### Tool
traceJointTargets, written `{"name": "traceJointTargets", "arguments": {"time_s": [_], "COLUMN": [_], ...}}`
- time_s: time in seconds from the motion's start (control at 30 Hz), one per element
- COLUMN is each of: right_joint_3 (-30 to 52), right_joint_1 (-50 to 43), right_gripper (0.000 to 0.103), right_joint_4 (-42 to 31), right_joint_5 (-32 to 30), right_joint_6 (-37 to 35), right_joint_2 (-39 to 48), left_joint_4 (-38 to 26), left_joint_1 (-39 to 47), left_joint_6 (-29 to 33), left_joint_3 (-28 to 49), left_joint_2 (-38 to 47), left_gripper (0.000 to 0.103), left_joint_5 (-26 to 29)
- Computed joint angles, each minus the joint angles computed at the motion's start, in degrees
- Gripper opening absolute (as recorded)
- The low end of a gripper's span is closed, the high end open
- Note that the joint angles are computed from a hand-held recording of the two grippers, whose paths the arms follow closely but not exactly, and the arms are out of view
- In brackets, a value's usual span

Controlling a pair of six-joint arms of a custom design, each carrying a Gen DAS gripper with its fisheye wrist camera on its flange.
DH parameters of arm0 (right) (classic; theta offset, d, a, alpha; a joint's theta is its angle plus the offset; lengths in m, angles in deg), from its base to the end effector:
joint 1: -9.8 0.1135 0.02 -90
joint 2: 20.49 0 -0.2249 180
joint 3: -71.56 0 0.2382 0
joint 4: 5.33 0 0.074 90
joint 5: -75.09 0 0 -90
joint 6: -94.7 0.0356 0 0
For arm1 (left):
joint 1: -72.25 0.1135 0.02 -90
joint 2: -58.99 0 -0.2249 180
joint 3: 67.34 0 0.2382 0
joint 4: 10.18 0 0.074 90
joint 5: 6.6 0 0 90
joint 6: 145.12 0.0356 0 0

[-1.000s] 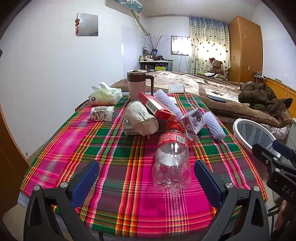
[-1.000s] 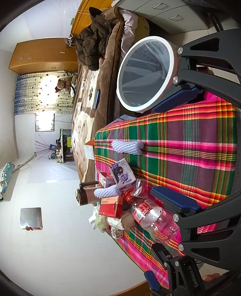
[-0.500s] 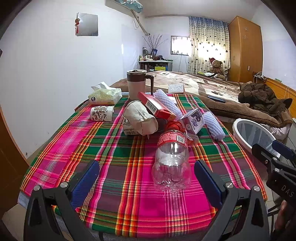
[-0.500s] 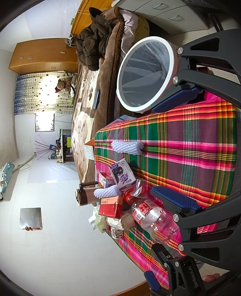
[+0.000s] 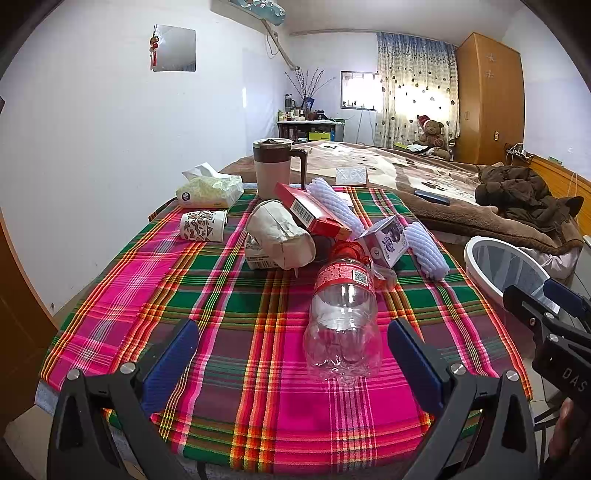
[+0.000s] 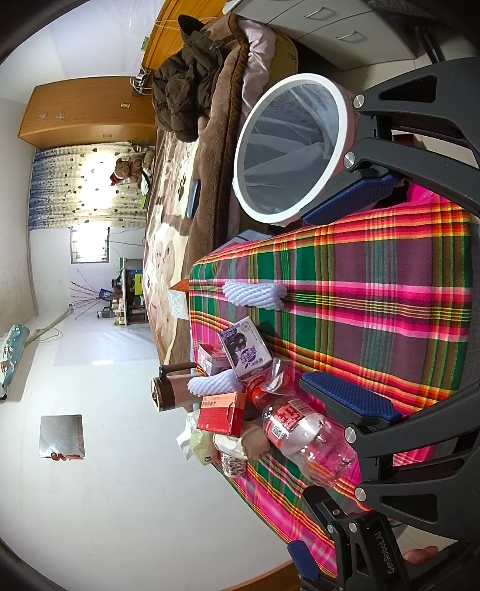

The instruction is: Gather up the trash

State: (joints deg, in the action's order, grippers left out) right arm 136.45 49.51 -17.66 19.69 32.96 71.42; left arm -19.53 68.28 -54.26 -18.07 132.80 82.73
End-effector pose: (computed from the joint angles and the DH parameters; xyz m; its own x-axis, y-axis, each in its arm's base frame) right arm 0.2588 0.1886 0.1646 -0.5187 0.0758 -0.8516 0.0653 0.9967 0.0490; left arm 0.2643 -0.0179 0.1694 -0.5553 0.0536 -0.8299 0.0679 0.9975 0.0190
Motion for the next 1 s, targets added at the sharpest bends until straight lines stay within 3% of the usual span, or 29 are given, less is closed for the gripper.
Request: {"name": "traceJointTargets", "arguments": {"time_s": [0.67,1.0], "right_joint_3": [0.36,4.07], "right_joint_1": [-0.22,-5.87], "right_gripper": [0.083,0.083], "right_joint_4": [-0.3,1.96], "right_joint_5": [0.01,-5.24], "right_joint_6": [-0.33,-4.32], "right_joint_2": [0.05,3.92], "left_joint_4": [0.62,-2.62], "left_joint_1": [-0.31,-0.92], "left_joint_6": [-0.17,1.79], "left_joint_3": [0.18,7.51], "left_joint_2": [1.13,10.03], "left_gripper": [0.103,0.103], "left_joint_5": [0.37,2.88]}}
